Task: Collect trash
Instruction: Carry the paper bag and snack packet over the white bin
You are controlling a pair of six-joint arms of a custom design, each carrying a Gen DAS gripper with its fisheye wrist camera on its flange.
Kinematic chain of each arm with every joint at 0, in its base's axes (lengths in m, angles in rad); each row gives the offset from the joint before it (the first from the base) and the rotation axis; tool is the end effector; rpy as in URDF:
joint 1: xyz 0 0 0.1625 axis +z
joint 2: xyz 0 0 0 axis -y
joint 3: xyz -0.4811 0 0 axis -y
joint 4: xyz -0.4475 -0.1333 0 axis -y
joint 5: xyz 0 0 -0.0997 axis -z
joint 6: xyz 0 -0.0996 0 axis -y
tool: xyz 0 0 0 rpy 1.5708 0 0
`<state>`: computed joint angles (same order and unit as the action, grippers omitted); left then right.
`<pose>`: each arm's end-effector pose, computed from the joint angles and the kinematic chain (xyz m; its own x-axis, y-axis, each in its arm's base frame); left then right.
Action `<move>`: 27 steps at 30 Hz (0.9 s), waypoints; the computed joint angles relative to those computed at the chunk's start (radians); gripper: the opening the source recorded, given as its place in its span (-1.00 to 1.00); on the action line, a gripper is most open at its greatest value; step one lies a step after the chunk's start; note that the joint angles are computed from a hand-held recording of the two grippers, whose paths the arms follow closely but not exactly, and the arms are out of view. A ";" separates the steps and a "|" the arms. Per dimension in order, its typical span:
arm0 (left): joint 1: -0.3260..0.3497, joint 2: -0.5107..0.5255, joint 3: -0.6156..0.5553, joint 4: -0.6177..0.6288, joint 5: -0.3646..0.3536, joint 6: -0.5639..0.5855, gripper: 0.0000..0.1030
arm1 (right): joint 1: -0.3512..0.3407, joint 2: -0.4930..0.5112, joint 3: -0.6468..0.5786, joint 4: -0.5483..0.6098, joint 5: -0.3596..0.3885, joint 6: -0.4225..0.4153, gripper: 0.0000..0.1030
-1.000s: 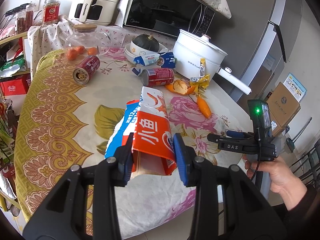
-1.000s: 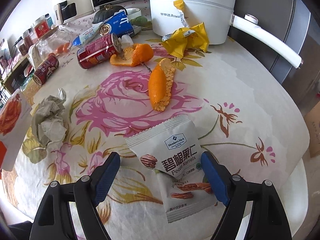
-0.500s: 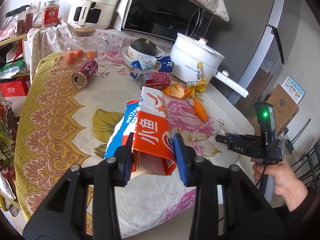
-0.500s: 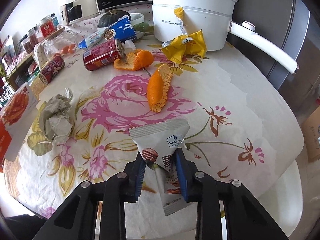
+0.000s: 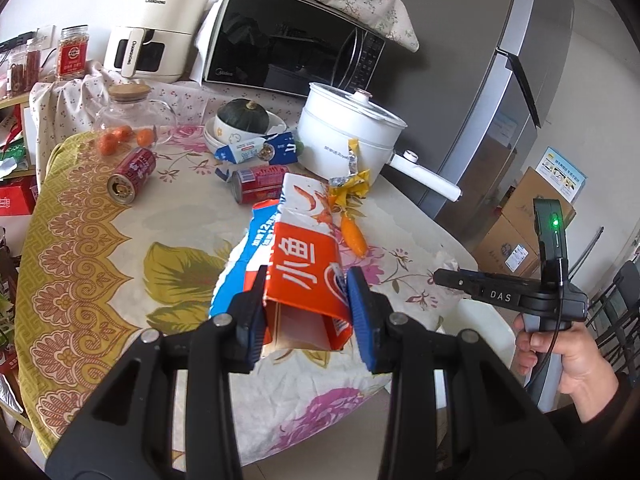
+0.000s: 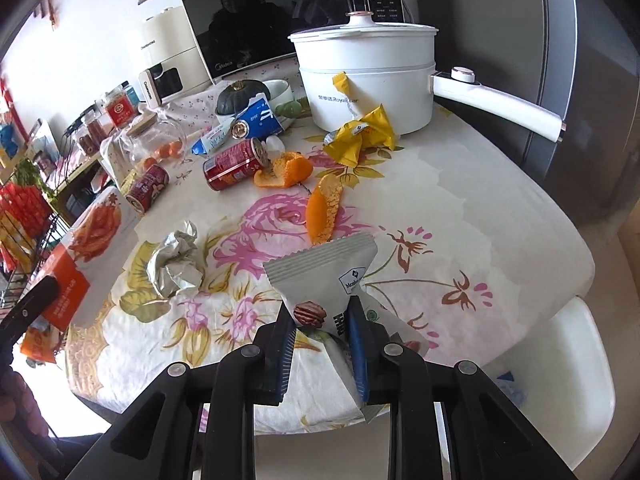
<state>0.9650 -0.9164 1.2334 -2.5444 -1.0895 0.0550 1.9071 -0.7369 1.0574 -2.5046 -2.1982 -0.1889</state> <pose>-0.3370 -0.8016 0.3957 -0.8634 0.3078 -0.3997 0.4992 0.6352 -0.5894 0.3706 -0.8333 0.3363 -0.8095 -0.0941 0.5796 -0.4295 0.7679 -0.4752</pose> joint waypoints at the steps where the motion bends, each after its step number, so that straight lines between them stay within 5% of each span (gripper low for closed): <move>1: -0.003 0.004 -0.002 0.003 -0.005 0.000 -0.24 | 0.000 -0.009 0.011 -0.006 -0.002 0.001 -0.50; 27: -0.091 0.181 -0.101 0.108 -0.143 0.039 -0.24 | -0.087 -0.307 0.317 -0.095 -0.083 0.093 -0.50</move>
